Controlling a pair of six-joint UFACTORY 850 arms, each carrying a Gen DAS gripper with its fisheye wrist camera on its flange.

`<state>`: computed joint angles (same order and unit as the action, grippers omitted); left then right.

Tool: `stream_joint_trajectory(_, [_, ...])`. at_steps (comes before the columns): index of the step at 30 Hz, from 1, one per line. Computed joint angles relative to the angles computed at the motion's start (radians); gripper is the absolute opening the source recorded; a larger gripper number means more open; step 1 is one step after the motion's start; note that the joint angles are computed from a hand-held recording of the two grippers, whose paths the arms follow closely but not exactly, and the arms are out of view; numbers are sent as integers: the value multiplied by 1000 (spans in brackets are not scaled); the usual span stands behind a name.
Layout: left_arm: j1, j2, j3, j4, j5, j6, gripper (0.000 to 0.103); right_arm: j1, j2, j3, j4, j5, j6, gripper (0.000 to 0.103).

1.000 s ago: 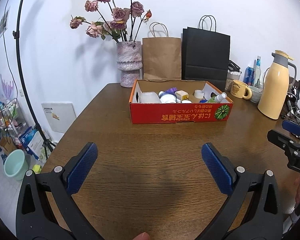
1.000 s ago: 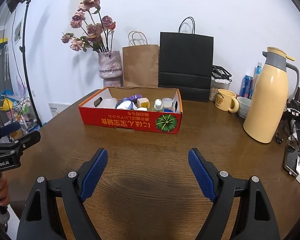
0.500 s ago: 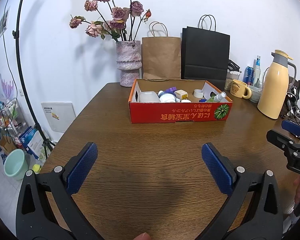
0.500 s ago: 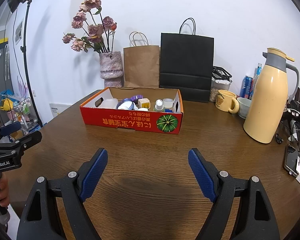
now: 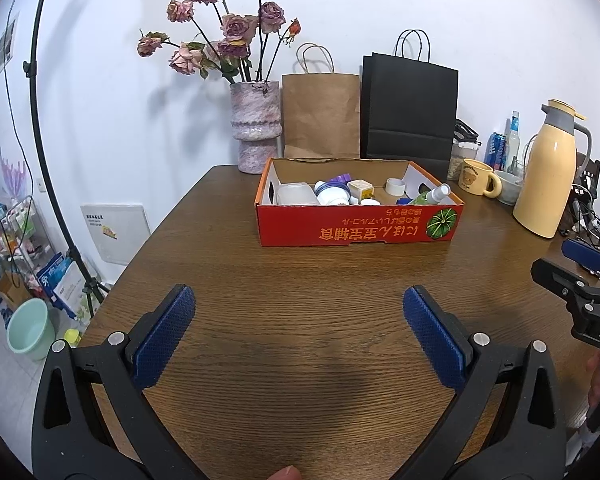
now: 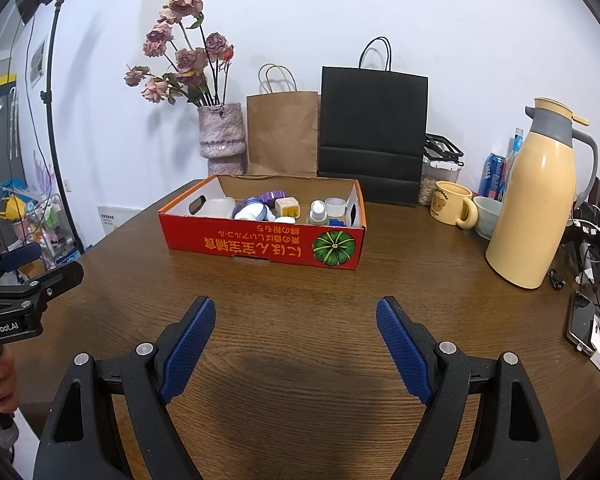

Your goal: Organize rigid objects

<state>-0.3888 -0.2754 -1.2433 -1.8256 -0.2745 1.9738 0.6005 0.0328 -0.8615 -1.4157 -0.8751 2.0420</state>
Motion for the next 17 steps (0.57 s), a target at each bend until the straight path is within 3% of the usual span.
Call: stream_joint_trajectory(17, [4, -2, -6, 24, -7, -26, 103, -4, 0, 0, 0, 6, -3, 87])
